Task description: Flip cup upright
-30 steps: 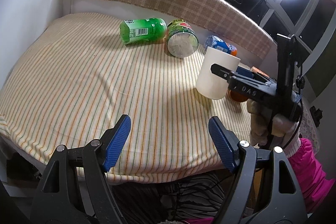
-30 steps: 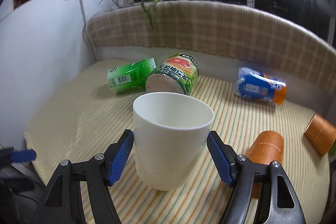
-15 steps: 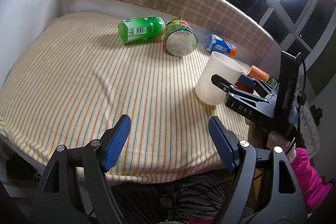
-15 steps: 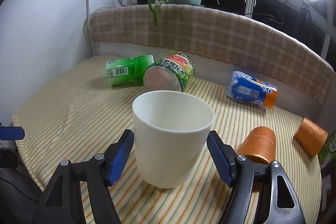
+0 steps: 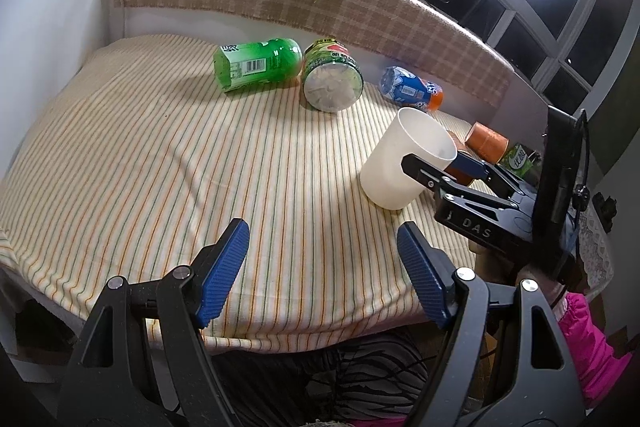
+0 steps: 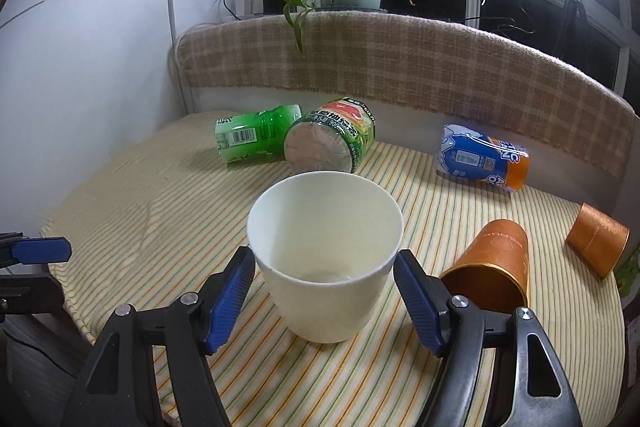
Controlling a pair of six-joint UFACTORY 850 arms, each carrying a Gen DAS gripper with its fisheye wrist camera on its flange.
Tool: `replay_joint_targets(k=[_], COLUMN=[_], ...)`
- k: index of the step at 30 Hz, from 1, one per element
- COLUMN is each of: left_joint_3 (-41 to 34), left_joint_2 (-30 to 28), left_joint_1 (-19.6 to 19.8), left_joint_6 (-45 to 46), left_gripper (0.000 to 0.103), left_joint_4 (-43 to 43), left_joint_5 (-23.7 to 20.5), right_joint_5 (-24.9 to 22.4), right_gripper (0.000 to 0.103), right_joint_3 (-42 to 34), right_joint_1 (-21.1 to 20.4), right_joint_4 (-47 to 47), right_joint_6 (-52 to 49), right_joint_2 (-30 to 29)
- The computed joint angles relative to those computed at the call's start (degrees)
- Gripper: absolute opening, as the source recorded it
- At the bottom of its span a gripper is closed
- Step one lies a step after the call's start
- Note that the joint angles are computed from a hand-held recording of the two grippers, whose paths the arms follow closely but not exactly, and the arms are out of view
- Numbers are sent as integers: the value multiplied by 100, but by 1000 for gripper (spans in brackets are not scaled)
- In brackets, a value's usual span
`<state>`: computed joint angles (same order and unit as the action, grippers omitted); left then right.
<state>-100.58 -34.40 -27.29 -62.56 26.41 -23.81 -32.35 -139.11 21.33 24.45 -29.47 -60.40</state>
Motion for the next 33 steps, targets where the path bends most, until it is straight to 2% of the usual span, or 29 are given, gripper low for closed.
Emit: replay_joint_targets(k=[9,20,25,28,29,31,33], left_joint_3=[-163,-530,-637,-700,-709,-744,-691], left_joint_2=[-80,-234,-283,-323,-327,-354,-329], left_joint_1=[-74,-231,-319,-375,-390,-424,-450], left_joint_6=[-346,-1338,-1956,-2336,-2419,-2580,-2786], left_gripper=[79,79,79,79,80,88,91], left_joint_4=[558,2062,2937,3448,3568,3822,4075], left_joint_5=[-78,-371,-579,-777,-830,-949,-993], right_joint_5=[269,592,1014,1388,1528,1736,1960], right_gripper=[75,75,78,84,86,88,91], right_joint_3=[860,1952,2481,2833,2943,3090,3237], right_joint_1=[-109,-274,-322,-355,-356,-354,-348], right_joint_4=[695,1763,1960,2285,2363,2420,2510], right_joint_6=[-495,-1229,-1243,-1423,-1447,-1450,-1520], right_joint_2=[572,1330,1713,1959,2038,2154,2262])
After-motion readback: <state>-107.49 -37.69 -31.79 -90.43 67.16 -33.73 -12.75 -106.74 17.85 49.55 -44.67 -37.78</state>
